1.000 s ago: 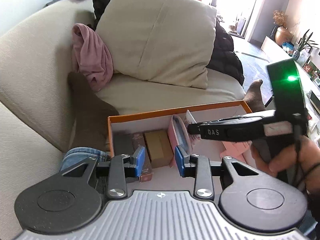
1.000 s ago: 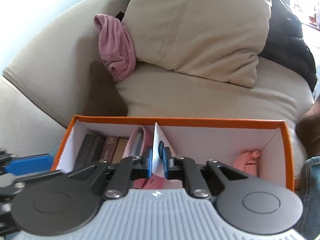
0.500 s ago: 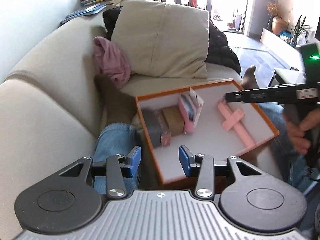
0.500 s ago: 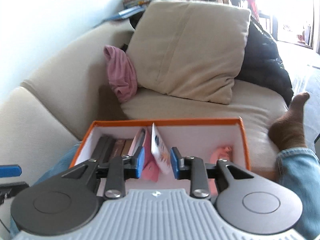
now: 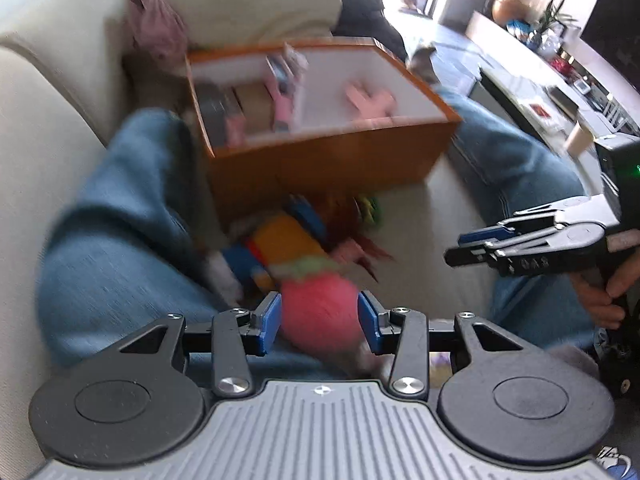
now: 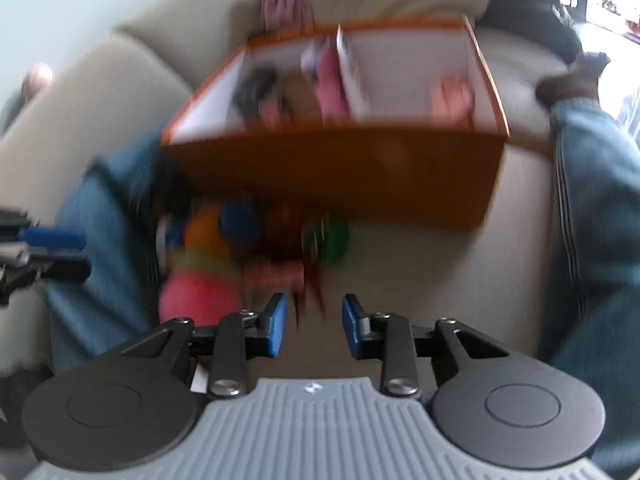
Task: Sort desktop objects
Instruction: 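Move both grippers back down to the pile of toys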
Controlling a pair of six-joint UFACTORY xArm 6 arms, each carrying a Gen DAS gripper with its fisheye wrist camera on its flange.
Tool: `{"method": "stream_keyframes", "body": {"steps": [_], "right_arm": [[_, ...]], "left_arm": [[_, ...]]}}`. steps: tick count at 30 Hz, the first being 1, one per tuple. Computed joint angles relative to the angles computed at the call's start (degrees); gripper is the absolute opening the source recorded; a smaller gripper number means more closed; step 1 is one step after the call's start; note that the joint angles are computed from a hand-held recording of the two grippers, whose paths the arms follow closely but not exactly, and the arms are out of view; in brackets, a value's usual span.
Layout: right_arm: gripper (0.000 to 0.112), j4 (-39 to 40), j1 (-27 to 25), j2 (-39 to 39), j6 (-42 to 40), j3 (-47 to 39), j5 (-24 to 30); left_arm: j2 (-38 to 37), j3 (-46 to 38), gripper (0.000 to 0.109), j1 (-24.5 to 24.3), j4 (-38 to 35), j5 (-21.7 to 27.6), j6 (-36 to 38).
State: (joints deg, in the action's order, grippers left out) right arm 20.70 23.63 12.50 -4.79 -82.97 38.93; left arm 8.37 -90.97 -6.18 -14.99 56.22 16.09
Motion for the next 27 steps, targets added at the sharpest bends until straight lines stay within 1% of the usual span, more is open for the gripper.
{"method": "stream_keyframes", "body": {"steps": [3,6,9,10,12,13,14,17,18,19,21,23,27], "right_arm": [[0.033,-0.8,0.2,-3.3,-1.8,4.4,3.8],[0.033,-0.5,0.6,-4.2,-4.7,5.5,9.5],[0.033,1.0,1.9,-4.6,-10.0,6.4,14.7],[0.033,1.2,2.7,-4.4,-11.4,6.5,15.0],[0.033,1.1,3.7,-4.1,-12.3,6.8,13.3],[0.033,2.2,3.8,-3.7,-12.5,6.8,12.2],[0.033,3.0,3.7,-3.1,-12.4,6.1,12.3],[0.034,6.0,3.3,-1.9,-11.8,5.4,10.3],[0.034,7.3,3.0,-1.7,-11.5,5.3,9.7],[0.034,8.3,2.9,-1.0,-10.3,4.8,8.1],[0.034,8.0,3.0,-0.1,-7.3,4.3,4.5],[0.034,5.9,3.2,1.0,-2.9,3.8,0.9],[0.034,6.4,2.8,4.0,0.9,0.9,-0.3]], "left_arm": [[-0.8,2.4,0.049,-0.5,-2.0,2.6,1.9],[-0.4,2.4,0.049,-0.7,-5.9,7.1,5.5],[-0.1,2.4,0.049,-1.5,-6.5,10.4,7.1],[0.3,2.3,0.049,-1.7,-6.7,11.1,7.0],[1.2,2.1,0.049,-1.7,-7.6,12.4,6.6],[1.8,1.8,0.046,-1.8,-8.2,12.7,6.2],[1.8,2.3,0.042,-1.9,-8.7,11.7,6.0],[1.4,3.8,0.042,-2.1,-10.4,7.0,6.0],[0.9,4.6,0.042,-2.2,-10.5,4.6,5.7],[0.7,5.1,0.042,-2.4,-10.2,2.7,5.1],[0.5,5.4,0.042,-2.4,-8.9,0.6,3.4],[0.3,5.7,0.042,-2.5,-7.0,-0.9,1.9],[-0.9,7.4,0.042,-2.8,-2.0,-4.8,-1.6]]}}
